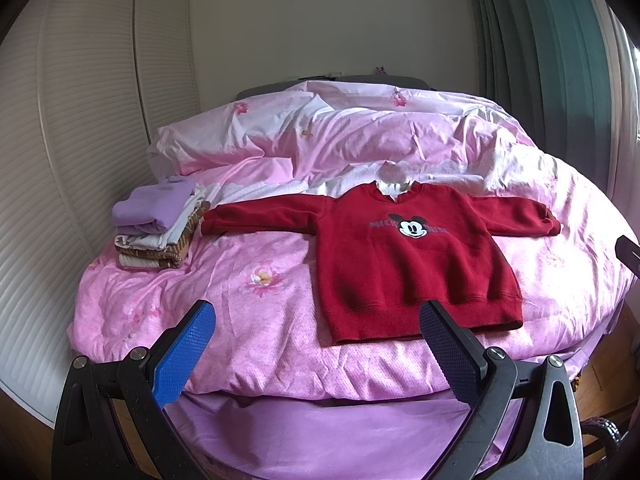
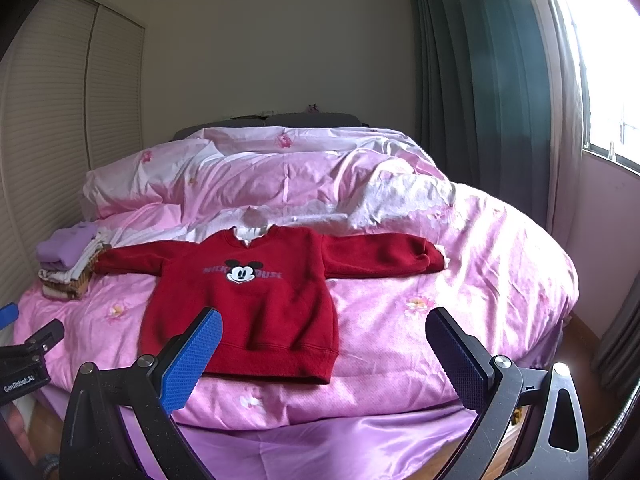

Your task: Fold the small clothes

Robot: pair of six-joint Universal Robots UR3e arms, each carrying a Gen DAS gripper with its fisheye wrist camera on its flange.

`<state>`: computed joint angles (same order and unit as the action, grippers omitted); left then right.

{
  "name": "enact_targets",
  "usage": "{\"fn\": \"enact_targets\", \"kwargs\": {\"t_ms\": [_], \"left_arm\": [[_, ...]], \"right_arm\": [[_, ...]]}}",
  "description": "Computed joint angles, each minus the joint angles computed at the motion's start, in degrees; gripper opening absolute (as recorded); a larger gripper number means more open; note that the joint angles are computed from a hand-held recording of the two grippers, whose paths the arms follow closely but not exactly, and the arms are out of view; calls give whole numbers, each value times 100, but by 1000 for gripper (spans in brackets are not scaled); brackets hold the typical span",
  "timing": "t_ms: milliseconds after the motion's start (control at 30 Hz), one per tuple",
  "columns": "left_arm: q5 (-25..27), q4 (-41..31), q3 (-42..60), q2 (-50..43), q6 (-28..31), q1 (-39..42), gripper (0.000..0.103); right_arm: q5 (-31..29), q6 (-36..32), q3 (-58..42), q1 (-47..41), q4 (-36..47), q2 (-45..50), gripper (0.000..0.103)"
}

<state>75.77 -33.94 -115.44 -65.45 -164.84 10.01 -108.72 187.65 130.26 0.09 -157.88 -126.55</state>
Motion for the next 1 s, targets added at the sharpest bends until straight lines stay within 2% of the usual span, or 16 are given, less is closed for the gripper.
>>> {"fn": "enact_targets", "kwargs": {"t_ms": [133,567,833,1000], "left_arm": [[239,134,214,-367,-60,-286,103],[959,294,1801,-2178,-604,-1351,103],[1404,44,3948,-3996,-1037,-2174,103],[1338,-458,5717,-5228,-1384,-2514,103]], "right_arm": [[112,-7,110,-156,-5,-130,103],[1697,-567,-189,-1986,198,-104,103],[2318,-663,-707,-2870,-56,585,103],[2780,-659,-1005,-3550,-389,1147,103]]}}
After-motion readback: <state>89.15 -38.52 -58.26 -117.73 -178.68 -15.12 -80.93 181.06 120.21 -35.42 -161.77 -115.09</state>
